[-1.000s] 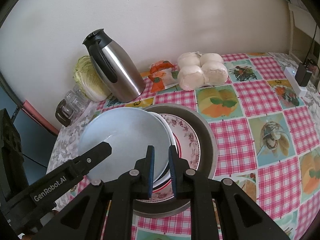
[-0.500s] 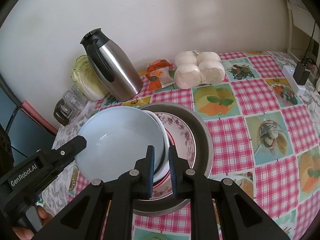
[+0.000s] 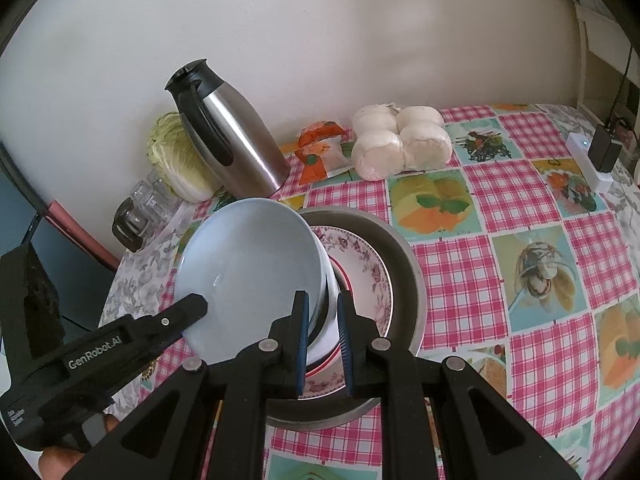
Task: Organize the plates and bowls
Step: 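Lower the white round bowl into the white square bowl with both grippers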
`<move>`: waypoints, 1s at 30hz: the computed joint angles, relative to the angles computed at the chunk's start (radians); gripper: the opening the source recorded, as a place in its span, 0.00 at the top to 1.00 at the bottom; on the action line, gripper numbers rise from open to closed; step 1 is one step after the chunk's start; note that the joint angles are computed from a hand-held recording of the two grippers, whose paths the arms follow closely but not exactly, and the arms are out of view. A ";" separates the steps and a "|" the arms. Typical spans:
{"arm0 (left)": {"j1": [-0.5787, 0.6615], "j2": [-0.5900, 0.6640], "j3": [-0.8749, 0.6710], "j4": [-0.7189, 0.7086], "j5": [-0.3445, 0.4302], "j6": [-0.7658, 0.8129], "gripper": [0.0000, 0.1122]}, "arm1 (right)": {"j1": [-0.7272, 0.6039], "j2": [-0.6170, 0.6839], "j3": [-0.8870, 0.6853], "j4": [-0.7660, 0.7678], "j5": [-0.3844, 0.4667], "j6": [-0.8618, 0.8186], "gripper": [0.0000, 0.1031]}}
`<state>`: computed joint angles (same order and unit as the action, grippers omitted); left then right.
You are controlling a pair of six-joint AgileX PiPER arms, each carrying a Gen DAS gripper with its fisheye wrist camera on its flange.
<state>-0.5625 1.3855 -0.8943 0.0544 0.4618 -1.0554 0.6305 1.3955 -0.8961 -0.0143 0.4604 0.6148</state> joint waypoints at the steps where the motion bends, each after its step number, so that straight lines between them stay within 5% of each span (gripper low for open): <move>1: -0.004 0.002 -0.004 0.010 0.005 -0.008 0.85 | 0.001 -0.001 0.001 0.001 0.001 -0.002 0.85; 11: -0.022 -0.007 -0.024 0.036 0.038 -0.007 0.87 | 0.002 -0.002 -0.001 0.021 0.005 -0.038 0.85; 23: -0.039 -0.024 -0.036 0.054 0.064 -0.009 0.86 | -0.057 -0.031 0.032 0.282 -0.033 -0.273 0.83; 30: -0.042 -0.033 -0.040 0.060 0.074 -0.016 0.86 | -0.057 -0.041 0.036 0.290 -0.036 -0.278 0.83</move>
<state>-0.6042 1.3521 -0.9346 0.1146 0.5362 -1.0716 0.5732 1.3545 -0.8598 0.2755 0.4242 0.3366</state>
